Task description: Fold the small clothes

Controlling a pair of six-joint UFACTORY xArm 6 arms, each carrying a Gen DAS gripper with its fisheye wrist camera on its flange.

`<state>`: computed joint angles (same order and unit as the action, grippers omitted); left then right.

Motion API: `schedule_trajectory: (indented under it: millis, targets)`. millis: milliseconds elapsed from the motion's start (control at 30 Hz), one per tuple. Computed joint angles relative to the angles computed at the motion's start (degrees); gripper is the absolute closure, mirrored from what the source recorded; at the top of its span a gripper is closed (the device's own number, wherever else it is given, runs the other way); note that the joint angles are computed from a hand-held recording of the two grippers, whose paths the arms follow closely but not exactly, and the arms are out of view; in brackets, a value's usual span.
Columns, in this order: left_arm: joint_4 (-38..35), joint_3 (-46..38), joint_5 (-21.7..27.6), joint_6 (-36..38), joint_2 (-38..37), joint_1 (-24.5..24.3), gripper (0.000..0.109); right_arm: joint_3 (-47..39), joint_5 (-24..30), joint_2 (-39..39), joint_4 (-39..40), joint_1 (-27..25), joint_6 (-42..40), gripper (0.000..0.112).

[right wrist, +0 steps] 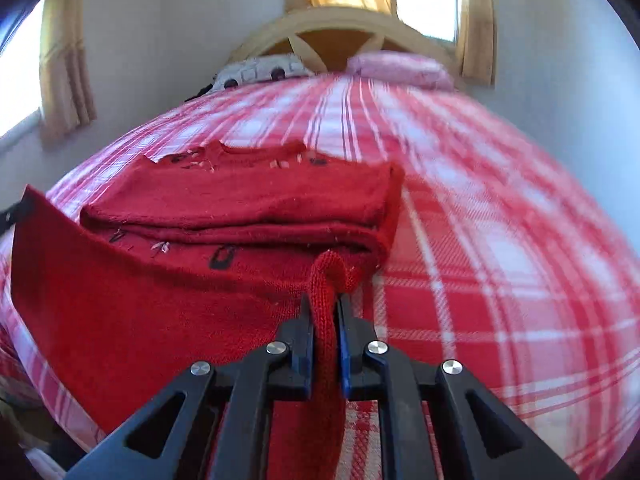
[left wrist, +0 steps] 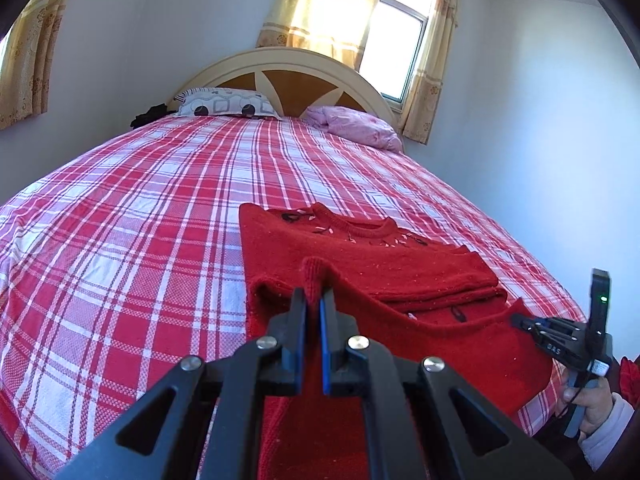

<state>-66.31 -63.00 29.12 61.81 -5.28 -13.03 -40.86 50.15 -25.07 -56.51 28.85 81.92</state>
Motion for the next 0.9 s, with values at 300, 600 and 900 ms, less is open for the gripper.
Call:
schedule_trajectory:
  millis: [300, 600, 900]
  targets:
    - [-0.1, -2.6, 1.9, -3.1, 2.0, 1.2, 0.102, -1.9, 4.5, -5.2, -4.2, 3.6, 2.8, 0.106]
    - [1.3, -8.9, 2.4, -5.3, 6.3, 1.3, 0.102, -3.7, -8.8, -4.4, -4.5, -5.0, 2.9, 0.106]
    - [9.5, -29.6, 2.5, -17.0, 21.9, 0.1, 0.102, -15.2, -25.3, 9.3, 6.1, -22.5, -13.5, 0.106]
